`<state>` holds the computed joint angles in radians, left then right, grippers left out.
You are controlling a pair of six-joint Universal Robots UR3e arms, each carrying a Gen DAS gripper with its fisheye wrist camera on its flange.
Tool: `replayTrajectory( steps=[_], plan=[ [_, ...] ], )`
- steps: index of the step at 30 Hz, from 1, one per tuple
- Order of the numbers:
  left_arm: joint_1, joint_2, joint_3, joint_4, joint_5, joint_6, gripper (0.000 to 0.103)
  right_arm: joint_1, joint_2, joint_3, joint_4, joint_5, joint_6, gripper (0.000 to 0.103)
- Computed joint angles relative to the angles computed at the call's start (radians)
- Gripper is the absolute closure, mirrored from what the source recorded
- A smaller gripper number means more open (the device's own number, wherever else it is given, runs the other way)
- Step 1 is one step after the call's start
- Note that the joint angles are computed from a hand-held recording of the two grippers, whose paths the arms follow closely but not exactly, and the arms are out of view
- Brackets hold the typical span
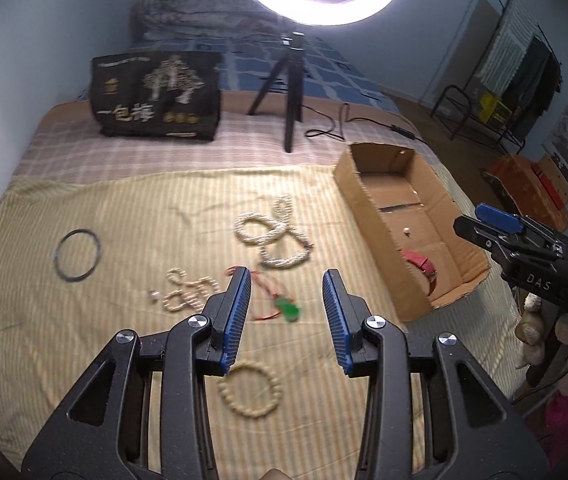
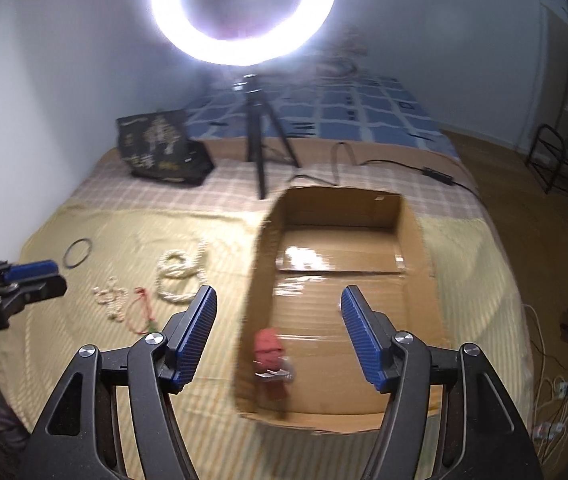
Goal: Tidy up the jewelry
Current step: 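Grasp the cream bead bracelet with the left tool while the right tool grasps the jade pendant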
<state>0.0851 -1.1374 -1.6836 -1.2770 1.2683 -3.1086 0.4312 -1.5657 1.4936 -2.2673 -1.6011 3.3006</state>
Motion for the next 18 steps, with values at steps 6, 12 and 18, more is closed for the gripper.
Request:
replayTrajectory(
  steps=[6,12,18],
  plan=[
    [0.152,0.117,-0.052,-0.131,-0.071,0.129,0.066,0.068,0.092,-0.105,0.033,0.030,0.013,0.039],
    [0.278,0.199,-0.104,-0.271,-0.117,0.258,0.066,0.113,0.170,-0.170,0.060,0.073,0.016,0.039],
    [0.312,0.202,-0.159,-0.345,-0.120,0.305,0.066,0.147,0.269,-0.246,0.105,0.125,0.019,0.041]
  ],
)
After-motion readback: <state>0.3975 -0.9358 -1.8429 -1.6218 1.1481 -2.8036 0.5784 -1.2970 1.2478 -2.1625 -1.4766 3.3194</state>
